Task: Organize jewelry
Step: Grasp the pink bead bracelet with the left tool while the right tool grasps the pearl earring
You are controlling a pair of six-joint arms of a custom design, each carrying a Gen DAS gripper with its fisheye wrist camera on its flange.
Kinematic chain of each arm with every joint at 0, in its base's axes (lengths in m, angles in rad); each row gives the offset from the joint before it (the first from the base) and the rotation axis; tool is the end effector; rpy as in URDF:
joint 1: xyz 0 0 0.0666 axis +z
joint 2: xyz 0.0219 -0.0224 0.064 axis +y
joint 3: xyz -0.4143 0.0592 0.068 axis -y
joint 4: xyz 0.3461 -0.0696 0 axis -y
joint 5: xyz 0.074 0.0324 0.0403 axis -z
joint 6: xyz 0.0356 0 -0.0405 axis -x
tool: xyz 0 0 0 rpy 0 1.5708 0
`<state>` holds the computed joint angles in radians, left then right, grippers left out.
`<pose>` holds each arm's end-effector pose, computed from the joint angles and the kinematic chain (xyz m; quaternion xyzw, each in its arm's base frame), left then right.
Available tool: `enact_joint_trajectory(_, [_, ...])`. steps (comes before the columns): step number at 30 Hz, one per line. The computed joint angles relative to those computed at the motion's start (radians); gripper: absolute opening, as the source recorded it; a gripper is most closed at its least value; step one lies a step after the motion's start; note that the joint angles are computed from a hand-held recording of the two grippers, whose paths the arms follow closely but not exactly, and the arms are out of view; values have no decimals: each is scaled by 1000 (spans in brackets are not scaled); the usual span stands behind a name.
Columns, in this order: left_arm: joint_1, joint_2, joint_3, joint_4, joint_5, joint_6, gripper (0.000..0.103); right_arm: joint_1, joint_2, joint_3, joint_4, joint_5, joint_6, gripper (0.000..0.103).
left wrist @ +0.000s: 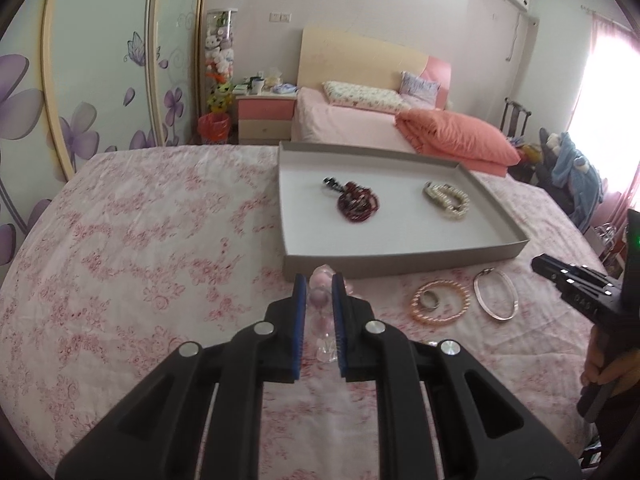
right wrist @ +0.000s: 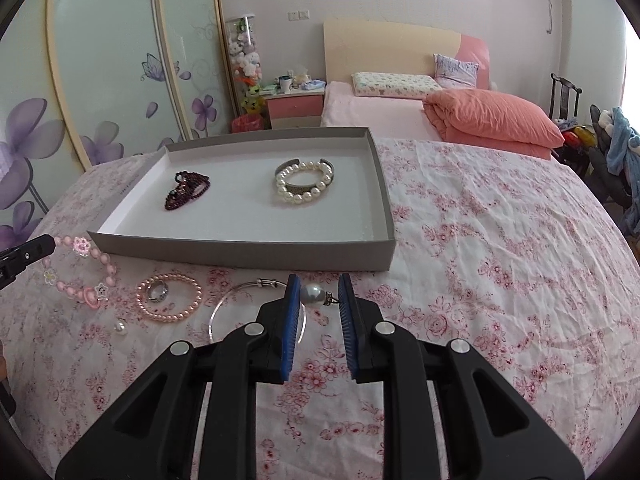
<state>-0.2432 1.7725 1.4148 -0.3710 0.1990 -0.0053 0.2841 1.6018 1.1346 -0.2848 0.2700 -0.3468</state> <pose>0.5581 -0.1461 0.3290 0.1528 0.8961 -0.1383 0.3931 0.4738 0.1280 0.3126 0.0820 0.9069 0.0050 0.4133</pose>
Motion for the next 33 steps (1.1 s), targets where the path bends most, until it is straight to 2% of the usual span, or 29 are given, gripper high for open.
enact_joint_trajectory(8, [-12, -34, -32, 50, 19, 0, 13, 15, -17, -17, 28, -6, -3, 21])
enact_joint_trajectory(33, [-22, -92, -65, 106, 63, 44, 13, 79, -104, -85, 211, 64, 60, 21])
